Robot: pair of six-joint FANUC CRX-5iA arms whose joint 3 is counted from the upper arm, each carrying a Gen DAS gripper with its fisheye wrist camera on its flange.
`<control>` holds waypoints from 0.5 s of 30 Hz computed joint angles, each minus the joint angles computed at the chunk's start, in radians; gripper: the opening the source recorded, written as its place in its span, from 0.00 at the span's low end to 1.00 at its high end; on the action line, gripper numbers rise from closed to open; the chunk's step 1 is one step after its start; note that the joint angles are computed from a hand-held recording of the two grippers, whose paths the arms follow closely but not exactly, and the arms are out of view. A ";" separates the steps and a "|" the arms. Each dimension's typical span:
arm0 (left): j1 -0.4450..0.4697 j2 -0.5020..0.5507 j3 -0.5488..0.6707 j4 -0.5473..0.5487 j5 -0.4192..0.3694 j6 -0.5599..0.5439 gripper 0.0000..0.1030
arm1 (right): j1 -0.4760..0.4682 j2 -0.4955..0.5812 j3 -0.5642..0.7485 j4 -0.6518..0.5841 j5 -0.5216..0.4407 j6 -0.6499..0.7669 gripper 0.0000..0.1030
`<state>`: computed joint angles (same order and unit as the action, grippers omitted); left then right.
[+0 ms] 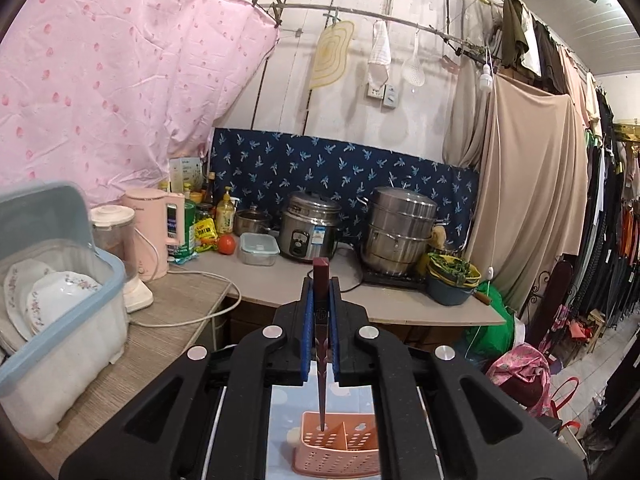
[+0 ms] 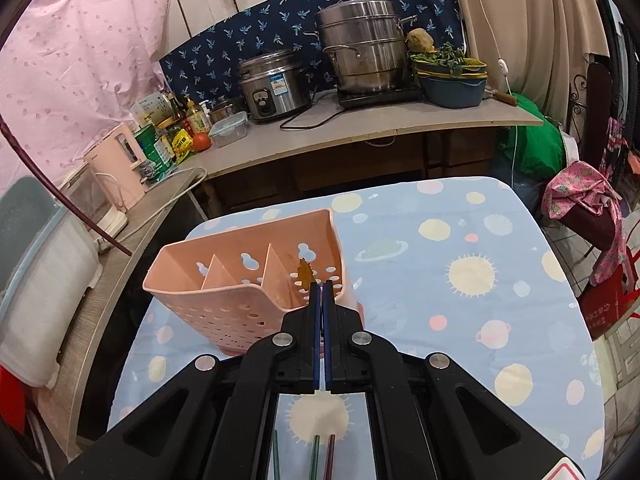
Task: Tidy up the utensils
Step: 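Lift the chopstick and spoon and carry both over the pink holder, then open the left tool dropping the chopstick in while the right tool releases the spoon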
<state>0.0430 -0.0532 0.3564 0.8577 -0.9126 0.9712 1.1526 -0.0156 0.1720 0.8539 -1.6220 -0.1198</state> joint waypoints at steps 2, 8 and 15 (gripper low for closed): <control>-0.018 0.008 -0.016 -0.015 0.007 0.001 0.07 | -0.006 -0.004 -0.010 -0.003 0.005 -0.004 0.02; -0.055 0.028 -0.064 -0.076 0.022 0.011 0.07 | -0.020 -0.015 -0.037 -0.017 0.030 -0.013 0.02; -0.066 0.024 -0.112 -0.121 0.027 0.020 0.07 | -0.013 -0.020 -0.063 0.020 0.045 -0.037 0.13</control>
<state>-0.0234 -0.0292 0.2446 0.7371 -0.8861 0.9916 1.1392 -0.0355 0.1090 0.8735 -1.5773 -0.1572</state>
